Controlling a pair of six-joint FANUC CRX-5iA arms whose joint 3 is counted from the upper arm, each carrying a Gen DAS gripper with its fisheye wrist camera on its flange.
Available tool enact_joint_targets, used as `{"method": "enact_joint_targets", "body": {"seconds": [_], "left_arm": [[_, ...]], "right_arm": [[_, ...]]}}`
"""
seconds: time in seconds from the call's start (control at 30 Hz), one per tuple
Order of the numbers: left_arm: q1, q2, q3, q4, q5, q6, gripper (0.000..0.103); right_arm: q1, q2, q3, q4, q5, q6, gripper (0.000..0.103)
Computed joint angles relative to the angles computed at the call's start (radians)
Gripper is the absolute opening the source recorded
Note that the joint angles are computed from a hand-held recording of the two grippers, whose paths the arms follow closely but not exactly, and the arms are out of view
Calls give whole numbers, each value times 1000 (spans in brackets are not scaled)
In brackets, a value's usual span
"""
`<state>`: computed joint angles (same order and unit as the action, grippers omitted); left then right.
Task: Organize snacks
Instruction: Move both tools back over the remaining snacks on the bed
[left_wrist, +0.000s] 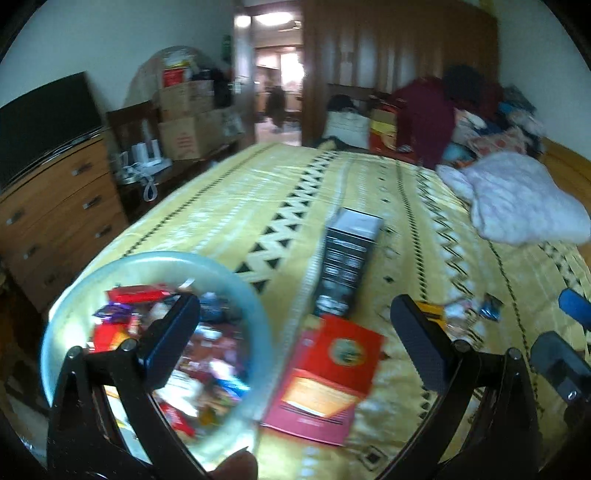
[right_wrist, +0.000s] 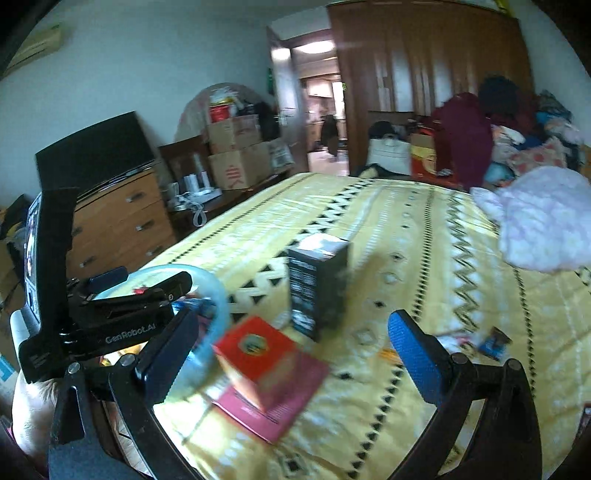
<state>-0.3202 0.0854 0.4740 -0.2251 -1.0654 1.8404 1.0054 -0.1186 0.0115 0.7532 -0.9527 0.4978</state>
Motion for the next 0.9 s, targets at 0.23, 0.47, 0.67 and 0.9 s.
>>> {"method": "enact_joint_targets", "body": {"seconds": [0.23,0.47,0.67,0.9], "left_arm": [[-112,81,65,21,-20,-40,103],[-192,173,90,99,-53,-81,103],[-253,270,103,117,-115,-89,103],[-273,359,82,117,-146,-71,103]], "right_arm": [[-30,-131,-148,17,-72,-72,103],[-84,-241,-283,-17,-139,-116,103],[-155,-299,-393,-114,-150,-131,103],[-265,-304,-509,-266,-87,-89,103]]}}
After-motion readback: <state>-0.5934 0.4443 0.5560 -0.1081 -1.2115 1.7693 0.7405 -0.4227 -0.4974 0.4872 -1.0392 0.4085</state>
